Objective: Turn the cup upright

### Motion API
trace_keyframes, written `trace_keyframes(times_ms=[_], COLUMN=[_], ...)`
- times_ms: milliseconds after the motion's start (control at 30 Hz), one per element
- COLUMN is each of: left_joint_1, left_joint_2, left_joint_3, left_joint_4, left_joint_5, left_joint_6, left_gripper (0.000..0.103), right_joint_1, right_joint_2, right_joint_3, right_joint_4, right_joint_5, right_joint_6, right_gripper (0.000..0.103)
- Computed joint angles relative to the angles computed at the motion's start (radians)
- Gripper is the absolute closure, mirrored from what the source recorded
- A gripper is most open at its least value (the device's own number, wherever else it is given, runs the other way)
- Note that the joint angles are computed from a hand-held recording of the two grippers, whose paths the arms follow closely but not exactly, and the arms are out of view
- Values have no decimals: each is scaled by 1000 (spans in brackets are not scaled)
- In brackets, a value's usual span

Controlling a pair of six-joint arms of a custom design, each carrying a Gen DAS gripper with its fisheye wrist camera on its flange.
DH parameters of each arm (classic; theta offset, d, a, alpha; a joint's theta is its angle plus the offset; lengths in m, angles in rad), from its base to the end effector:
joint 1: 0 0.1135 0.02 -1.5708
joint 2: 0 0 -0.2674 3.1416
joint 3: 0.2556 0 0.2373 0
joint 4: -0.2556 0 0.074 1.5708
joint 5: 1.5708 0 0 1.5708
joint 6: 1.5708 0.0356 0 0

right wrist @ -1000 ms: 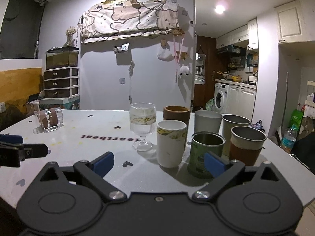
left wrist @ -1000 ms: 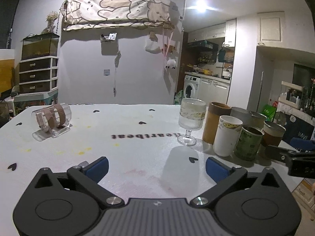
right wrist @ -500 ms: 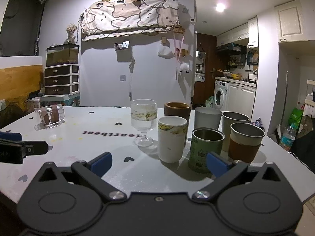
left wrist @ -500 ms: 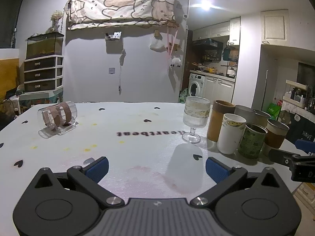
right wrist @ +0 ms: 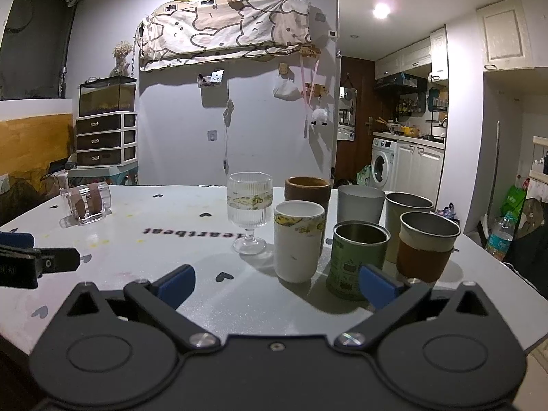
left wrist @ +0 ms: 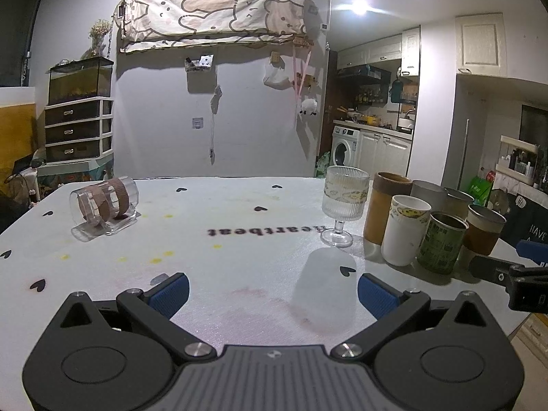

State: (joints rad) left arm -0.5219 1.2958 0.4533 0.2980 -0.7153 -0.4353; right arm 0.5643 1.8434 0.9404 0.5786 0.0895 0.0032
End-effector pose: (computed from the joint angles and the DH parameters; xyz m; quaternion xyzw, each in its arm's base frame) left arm 0.2121 -0.0951 0.1872 -0.1364 0.8227 0.0589 0.5486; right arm 0.3270 0.2032 0.1930 -0.1995 0.7867 0.1284 0.5699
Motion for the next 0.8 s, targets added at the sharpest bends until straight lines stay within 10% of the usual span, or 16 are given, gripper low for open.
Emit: trace_keyframes(times_ms=[800], left_joint_1=[-8], left_joint_2=[-5], left_joint_3=[12], left_joint_4=[-29], left_joint_5=[-17], left_joint_6=[-1], left_gripper=[0], right_joint_1=[-4], right_joint_2=[2], right_joint_3=[3], right_joint_4=[-3], right_joint_5=[-3], right_joint_6=[1], right_gripper=[0])
